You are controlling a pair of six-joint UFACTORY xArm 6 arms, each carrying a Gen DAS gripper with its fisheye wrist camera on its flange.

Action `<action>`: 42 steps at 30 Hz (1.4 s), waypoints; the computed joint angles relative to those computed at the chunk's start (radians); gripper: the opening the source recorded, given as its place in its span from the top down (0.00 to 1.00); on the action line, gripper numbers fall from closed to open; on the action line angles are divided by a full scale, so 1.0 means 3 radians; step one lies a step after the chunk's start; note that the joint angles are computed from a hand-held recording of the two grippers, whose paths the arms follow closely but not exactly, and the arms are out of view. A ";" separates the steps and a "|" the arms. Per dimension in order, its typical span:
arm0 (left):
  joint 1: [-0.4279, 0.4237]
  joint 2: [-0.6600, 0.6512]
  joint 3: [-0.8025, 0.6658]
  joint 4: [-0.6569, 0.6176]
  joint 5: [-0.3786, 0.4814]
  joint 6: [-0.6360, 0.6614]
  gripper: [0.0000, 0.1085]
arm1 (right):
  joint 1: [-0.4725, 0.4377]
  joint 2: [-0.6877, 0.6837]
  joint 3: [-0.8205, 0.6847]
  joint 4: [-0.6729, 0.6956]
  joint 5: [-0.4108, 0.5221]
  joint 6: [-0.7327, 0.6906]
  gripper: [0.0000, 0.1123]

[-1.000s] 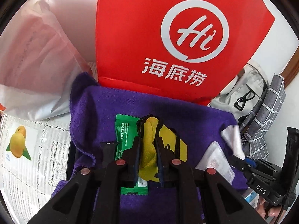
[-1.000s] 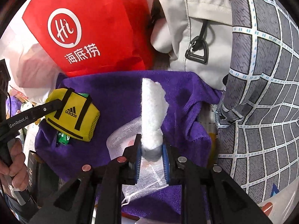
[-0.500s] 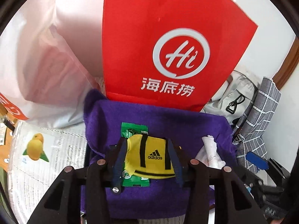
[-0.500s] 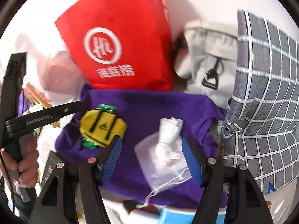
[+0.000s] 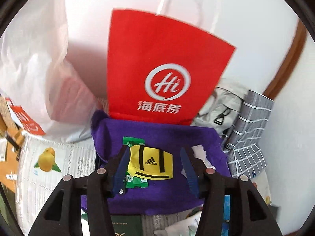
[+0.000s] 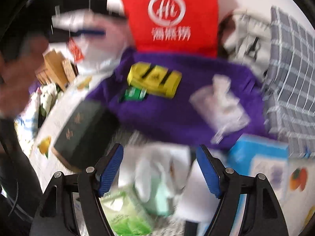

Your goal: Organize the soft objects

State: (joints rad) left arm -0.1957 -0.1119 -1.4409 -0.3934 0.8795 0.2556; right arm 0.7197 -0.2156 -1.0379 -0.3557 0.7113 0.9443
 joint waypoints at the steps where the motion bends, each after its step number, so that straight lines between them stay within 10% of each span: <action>1: -0.0005 -0.0052 0.0036 0.0014 -0.0027 0.0015 0.48 | 0.0012 0.0039 0.0015 0.0035 -0.0028 0.0008 0.33; 8: 0.0065 -0.0169 0.0050 -0.0235 -0.0019 0.0288 0.44 | 0.0103 0.0497 -0.0281 0.0037 0.0217 0.0077 0.32; 12: 0.0160 -0.0156 0.0024 -0.0316 -0.0010 0.0296 0.43 | 0.0134 0.0501 -0.0285 -0.0088 0.0135 0.0021 0.83; 23: 0.0328 -0.0405 0.0167 -0.0496 -0.0089 0.0497 0.41 | 0.0241 -0.0321 0.0183 -0.1144 -0.0207 0.1450 0.83; 42: 0.0336 -0.2130 0.2119 -0.0350 0.0683 0.1378 0.39 | 0.1536 -0.1386 0.0699 -0.1626 0.1435 0.2580 0.82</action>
